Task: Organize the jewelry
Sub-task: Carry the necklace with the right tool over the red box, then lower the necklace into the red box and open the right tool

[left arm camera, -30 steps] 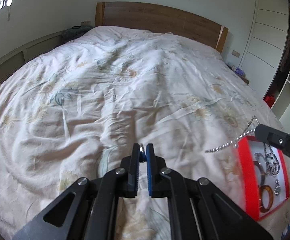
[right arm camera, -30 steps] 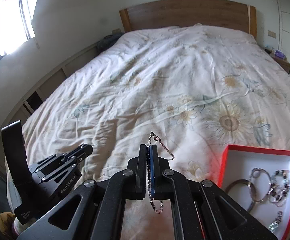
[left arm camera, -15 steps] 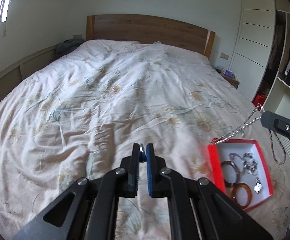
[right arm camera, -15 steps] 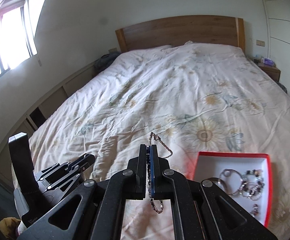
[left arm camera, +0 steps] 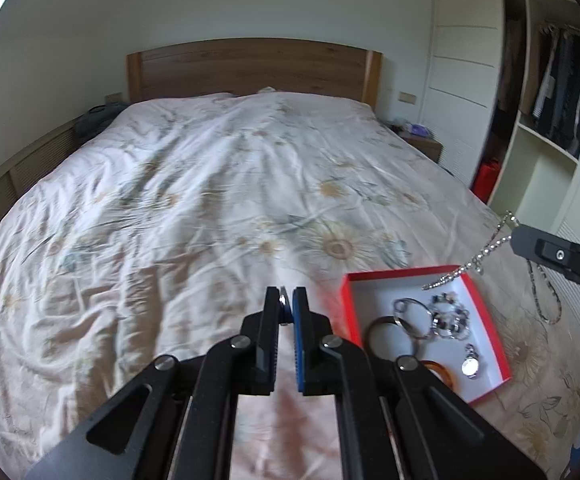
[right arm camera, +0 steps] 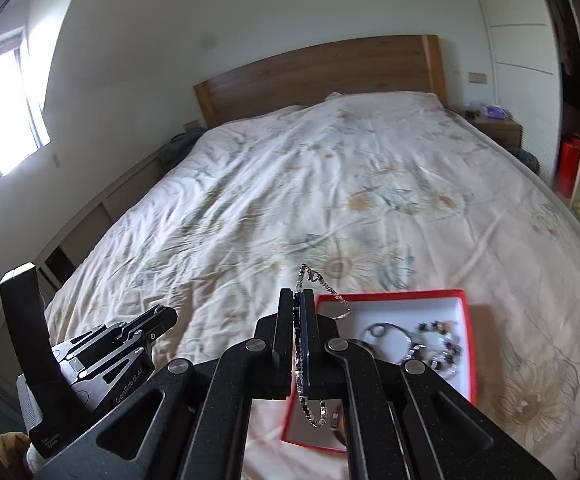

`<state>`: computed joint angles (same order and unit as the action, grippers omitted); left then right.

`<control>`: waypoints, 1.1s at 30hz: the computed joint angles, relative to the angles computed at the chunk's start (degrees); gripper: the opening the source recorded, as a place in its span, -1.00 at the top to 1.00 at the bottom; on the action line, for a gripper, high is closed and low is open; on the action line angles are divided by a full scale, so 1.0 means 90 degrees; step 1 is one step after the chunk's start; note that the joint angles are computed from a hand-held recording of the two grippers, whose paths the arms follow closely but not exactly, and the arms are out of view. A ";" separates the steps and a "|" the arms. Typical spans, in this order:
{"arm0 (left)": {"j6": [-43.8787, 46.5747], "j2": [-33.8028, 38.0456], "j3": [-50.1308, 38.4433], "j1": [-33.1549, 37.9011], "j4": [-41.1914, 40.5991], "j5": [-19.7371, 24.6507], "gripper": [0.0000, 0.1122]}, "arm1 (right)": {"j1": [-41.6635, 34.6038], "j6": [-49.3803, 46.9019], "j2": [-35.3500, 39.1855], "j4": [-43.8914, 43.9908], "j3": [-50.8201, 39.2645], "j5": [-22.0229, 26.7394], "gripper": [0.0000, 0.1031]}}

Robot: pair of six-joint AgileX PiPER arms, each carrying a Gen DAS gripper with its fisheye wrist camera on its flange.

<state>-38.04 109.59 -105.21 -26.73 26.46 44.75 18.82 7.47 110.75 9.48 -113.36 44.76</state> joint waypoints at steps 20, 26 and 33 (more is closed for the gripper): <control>0.1185 0.3199 -0.3954 -0.0773 -0.1289 0.1648 0.90 | -0.1286 -0.1419 0.0404 0.1572 0.1720 -0.0654 0.94; 0.1262 0.3853 -0.4628 -0.0823 -0.1425 0.1952 0.90 | -0.1418 -0.1600 0.0613 0.1687 0.2041 -0.0752 0.94; 0.1310 0.4014 -0.4719 -0.0830 -0.1647 0.1943 0.87 | -0.1532 -0.1700 0.0667 0.1795 0.2285 -0.0763 0.86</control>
